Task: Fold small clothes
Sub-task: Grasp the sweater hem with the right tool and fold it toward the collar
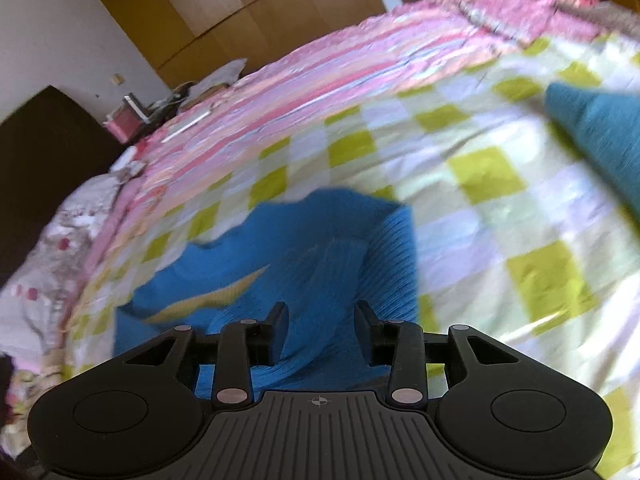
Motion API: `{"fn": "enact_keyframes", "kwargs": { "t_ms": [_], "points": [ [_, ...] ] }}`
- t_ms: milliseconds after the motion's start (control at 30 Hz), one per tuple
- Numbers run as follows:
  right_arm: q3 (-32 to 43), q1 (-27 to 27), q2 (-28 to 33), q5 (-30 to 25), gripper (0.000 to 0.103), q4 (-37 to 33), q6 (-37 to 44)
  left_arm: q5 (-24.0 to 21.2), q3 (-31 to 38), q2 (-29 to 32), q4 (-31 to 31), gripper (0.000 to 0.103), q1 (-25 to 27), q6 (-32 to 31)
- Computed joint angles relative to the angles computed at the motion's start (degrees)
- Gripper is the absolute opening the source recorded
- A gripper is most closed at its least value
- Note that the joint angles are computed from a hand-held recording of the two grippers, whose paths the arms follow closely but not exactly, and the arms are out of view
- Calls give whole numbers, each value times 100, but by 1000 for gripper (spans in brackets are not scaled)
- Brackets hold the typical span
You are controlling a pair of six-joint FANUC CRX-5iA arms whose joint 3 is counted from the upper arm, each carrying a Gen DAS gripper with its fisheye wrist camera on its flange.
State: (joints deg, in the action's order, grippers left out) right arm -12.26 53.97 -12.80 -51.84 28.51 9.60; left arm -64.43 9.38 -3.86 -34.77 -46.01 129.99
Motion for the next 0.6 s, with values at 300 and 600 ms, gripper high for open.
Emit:
{"fn": "enact_keyframes", "kwargs": {
  "t_ms": [300, 600],
  "points": [
    [-119, -117, 81, 315, 23, -292, -334, 40, 8, 53, 38, 58, -38, -48],
    [-1063, 348, -679, 968, 8, 1747, -2696, 225, -104, -81, -10, 58, -13, 155]
  ]
}}
